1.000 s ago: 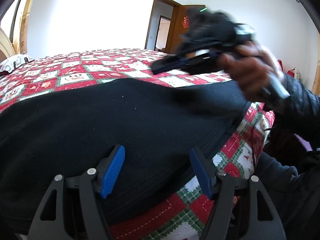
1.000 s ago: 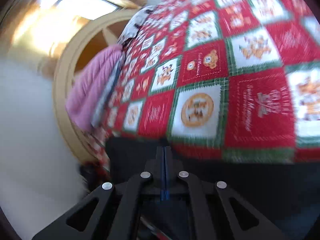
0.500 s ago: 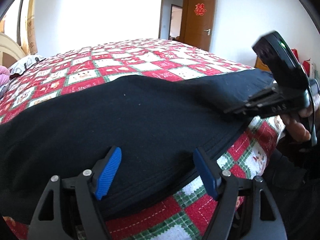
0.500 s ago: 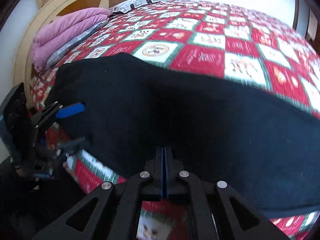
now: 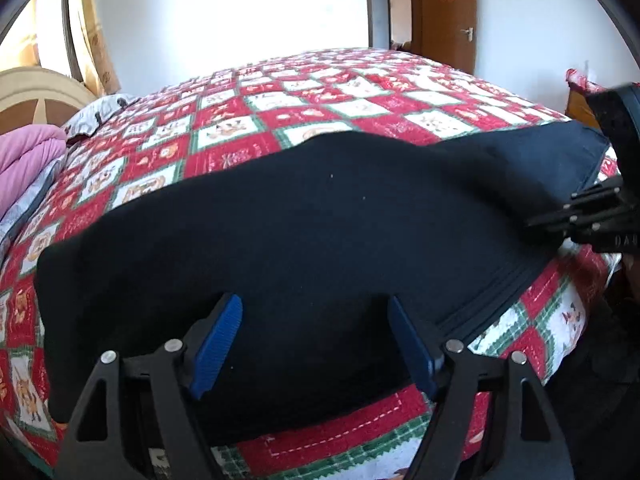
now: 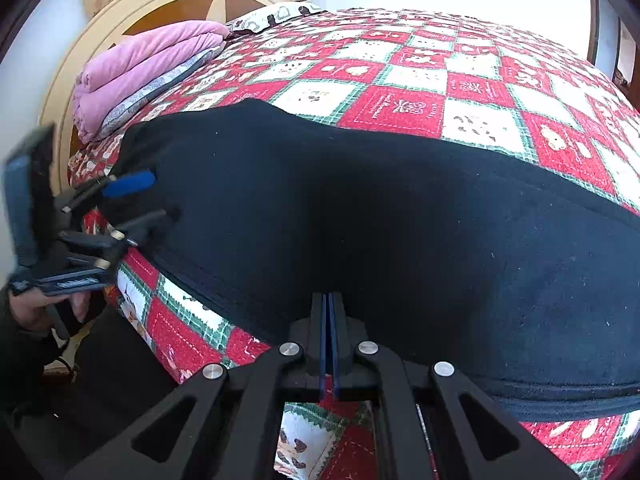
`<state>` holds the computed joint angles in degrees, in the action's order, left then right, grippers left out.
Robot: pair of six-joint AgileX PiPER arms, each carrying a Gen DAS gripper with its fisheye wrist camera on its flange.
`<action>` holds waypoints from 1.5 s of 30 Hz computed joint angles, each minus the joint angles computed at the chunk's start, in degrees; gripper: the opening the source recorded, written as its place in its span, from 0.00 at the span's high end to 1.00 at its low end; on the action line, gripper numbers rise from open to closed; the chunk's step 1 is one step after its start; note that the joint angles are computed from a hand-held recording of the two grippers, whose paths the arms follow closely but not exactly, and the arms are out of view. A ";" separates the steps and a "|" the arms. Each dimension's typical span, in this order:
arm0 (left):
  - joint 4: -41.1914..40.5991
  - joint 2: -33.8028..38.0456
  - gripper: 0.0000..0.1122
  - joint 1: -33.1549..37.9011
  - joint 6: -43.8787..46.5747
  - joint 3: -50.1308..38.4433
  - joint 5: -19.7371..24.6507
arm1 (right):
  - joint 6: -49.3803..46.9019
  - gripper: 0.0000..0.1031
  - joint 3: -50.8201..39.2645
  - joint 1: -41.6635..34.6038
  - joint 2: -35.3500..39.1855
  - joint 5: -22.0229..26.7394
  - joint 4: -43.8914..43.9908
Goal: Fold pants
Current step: 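Pull the held pants edge with the right tool to straighten the fold, then grasp the pants leg end with the right tool and lift it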
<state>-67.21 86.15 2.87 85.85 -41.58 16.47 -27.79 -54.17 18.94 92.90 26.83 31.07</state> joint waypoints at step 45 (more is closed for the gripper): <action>-28.63 9.22 0.08 22.56 27.29 -3.98 5.09 | -10.74 0.32 -17.37 -82.36 4.16 27.90 28.62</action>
